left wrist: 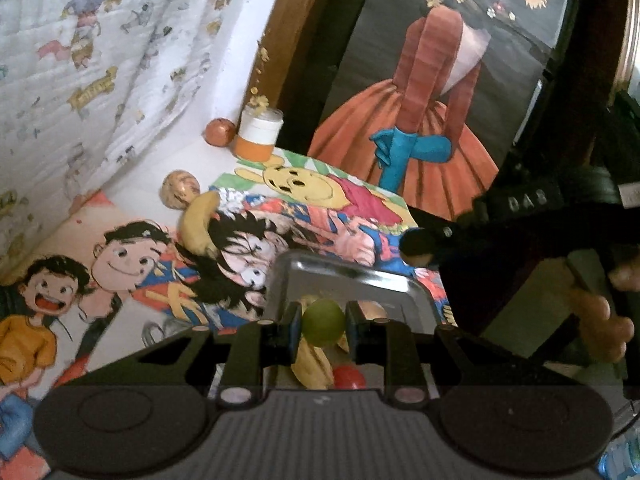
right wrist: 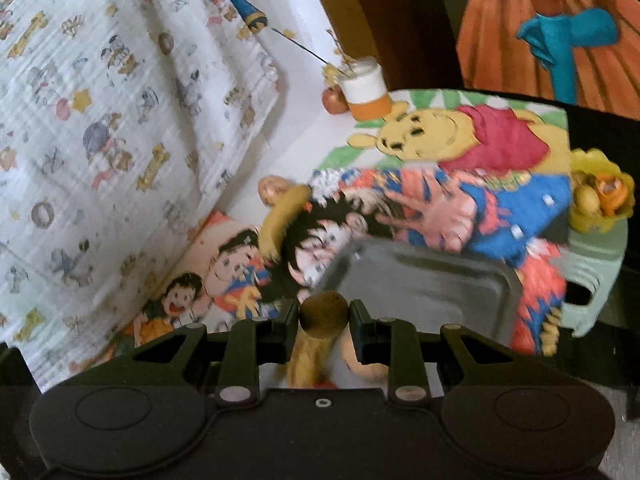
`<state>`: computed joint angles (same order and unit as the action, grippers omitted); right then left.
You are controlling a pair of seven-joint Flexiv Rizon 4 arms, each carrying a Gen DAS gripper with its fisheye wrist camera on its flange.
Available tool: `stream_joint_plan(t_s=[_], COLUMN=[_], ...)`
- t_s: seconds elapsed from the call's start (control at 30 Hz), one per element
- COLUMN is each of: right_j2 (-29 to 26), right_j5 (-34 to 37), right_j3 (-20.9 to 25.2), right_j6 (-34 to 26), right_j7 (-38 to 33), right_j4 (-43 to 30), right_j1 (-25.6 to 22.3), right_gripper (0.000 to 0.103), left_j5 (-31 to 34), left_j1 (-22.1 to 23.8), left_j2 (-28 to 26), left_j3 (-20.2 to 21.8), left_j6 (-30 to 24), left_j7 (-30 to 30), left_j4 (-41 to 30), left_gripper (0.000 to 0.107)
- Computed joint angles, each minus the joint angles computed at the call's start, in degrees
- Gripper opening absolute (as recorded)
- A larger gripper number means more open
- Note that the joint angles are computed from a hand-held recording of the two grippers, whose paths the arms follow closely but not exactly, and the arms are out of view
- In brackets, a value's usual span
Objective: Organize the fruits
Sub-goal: 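Carry brown fruit and grape onto the tray and open both tools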
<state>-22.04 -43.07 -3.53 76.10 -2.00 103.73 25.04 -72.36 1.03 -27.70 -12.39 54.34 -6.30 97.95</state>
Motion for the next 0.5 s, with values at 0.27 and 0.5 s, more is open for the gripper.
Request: stream_joint_plan(t_s=[0.27,0.5], right_j2=[3.29,3.05], right_j5=[-6.46,-8.72], right_j3=[-1.59,0.18], right_j6=[4.17,3.19], right_j7=[10.07,12.17], right_j4=[9.51,11.74], right_j1=[1.04,0.22], right_gripper=[0.030,0.030], left_j5=[3.54,8.22], left_j1=[-0.63,-1.12], left_j2=[2.63,2.99], left_j3=[1.64,2.60], left_j6=[-2.33,-3.27], left_j7=[0.14,-1.63], left_j4=[4.98,7.15], left_gripper=[0.026,0.026])
